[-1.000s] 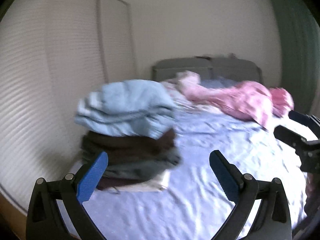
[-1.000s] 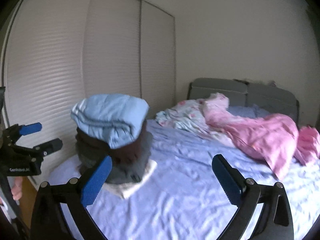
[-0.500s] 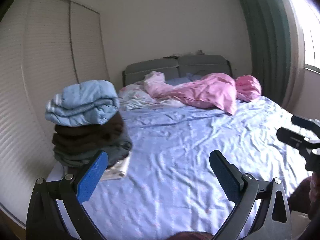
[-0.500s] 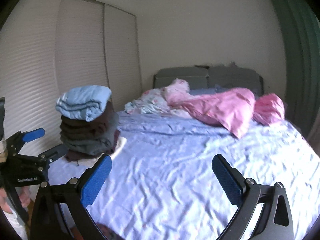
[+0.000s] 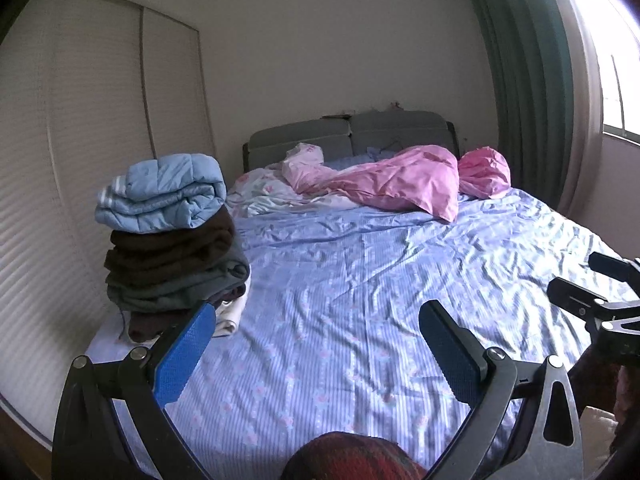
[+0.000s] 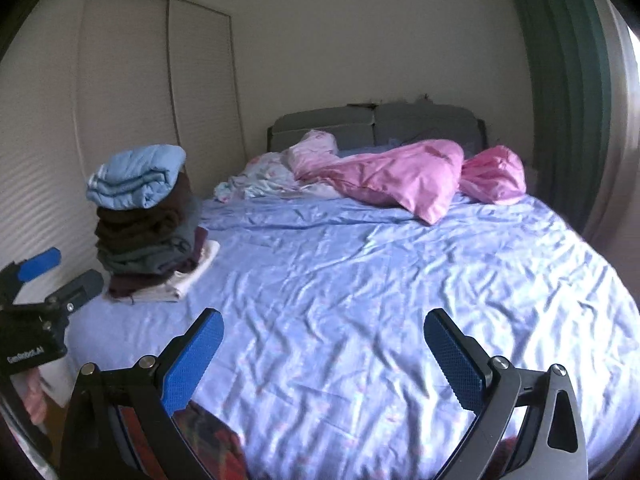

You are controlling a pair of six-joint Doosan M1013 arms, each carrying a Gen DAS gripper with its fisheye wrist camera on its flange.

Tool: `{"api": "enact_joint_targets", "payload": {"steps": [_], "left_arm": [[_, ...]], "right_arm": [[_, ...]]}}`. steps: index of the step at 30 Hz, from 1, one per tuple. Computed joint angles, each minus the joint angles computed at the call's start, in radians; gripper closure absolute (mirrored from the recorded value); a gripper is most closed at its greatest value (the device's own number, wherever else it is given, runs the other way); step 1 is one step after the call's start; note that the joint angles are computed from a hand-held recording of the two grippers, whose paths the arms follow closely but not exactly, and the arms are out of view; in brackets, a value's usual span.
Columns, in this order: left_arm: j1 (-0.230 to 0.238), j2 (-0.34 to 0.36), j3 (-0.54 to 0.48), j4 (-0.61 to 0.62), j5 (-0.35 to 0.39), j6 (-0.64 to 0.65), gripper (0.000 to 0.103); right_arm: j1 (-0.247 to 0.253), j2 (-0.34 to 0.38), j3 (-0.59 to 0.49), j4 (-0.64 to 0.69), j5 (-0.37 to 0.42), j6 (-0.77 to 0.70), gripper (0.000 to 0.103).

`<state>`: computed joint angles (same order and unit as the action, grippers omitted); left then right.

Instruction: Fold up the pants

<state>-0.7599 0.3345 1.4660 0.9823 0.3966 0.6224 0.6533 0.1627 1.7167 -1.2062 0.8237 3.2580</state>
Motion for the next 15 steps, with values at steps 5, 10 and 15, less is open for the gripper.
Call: {"api": "enact_joint_targets", "payload": {"steps": [5,10,15], "left_arm": [[-0.011,0.002,0.013,0.033,0.016,-0.024,0.0],[-0.019,0.004,0.015,0.025,0.022,0.008,0.0],[-0.019,0.006,0.013,-0.003,0.031,0.027,0.0]], "right_arm": [[0.022,-0.008,0.009,-0.014,0.043,-0.004,0.001],[0.027,-0.01,0.009,0.001,0.055,-0.028,0.001],[0.026,-0.012,0.013,0.013,0.056,-0.035,0.001]]}}
